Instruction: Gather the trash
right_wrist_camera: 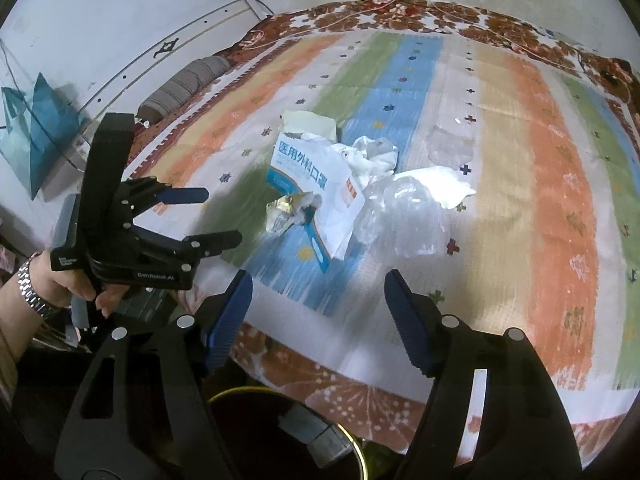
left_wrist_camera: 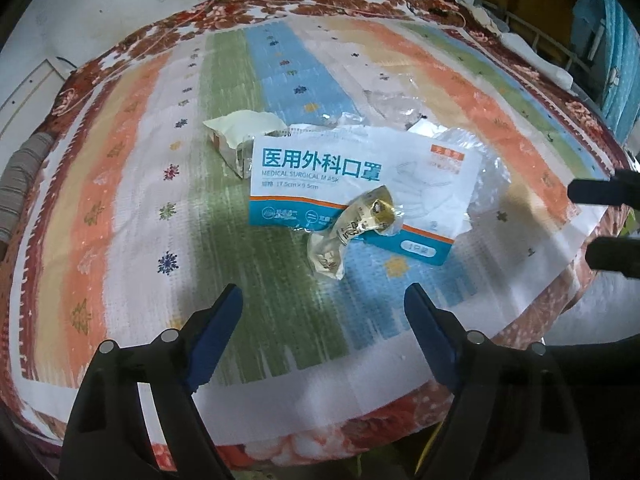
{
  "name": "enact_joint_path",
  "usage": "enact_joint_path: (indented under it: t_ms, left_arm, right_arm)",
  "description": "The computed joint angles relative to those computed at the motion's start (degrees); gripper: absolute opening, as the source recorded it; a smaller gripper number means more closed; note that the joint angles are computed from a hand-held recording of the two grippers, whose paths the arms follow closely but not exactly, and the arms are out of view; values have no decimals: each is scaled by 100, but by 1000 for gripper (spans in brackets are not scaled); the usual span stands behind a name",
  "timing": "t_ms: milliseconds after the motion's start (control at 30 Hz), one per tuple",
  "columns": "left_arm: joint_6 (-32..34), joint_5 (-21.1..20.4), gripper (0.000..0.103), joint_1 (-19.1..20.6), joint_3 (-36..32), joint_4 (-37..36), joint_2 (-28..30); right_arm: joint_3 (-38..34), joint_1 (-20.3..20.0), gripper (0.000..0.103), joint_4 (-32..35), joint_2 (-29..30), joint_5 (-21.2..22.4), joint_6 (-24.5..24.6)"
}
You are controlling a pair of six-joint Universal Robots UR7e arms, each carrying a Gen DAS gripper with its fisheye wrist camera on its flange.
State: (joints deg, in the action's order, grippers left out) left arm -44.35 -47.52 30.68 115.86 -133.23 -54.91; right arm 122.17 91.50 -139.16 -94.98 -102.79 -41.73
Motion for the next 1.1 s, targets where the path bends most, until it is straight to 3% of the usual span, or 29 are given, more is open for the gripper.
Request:
enact_joint_path:
  t_ms: [233, 567, 700, 900, 1033, 1100]
  left_arm:
    - [357, 58, 77, 148, 46, -370, 57]
    - [1008, -37, 76, 334, -95, -802, 298]
    - [1218, -158, 65, 434, -156, -958, 370]
    - [1549, -350, 52, 516, -245, -1186, 516]
    - [1634, -549, 44, 606, -350, -1253, 601]
    - [1654, -587, 35, 613, -380, -1274, 637]
  right_arm:
    - [-110, 20, 52, -212, 335, -105, -139]
    - [-399, -157, 49, -288, 748, 31, -60]
    - [-499, -180, 46, -170, 902, 115, 4]
    - [-575, -142, 34, -195, 1073, 163, 73]
    - [-556, -121, 12, -251, 1120, 59, 45]
    - [-548, -123, 11, -278, 1122, 52, 18]
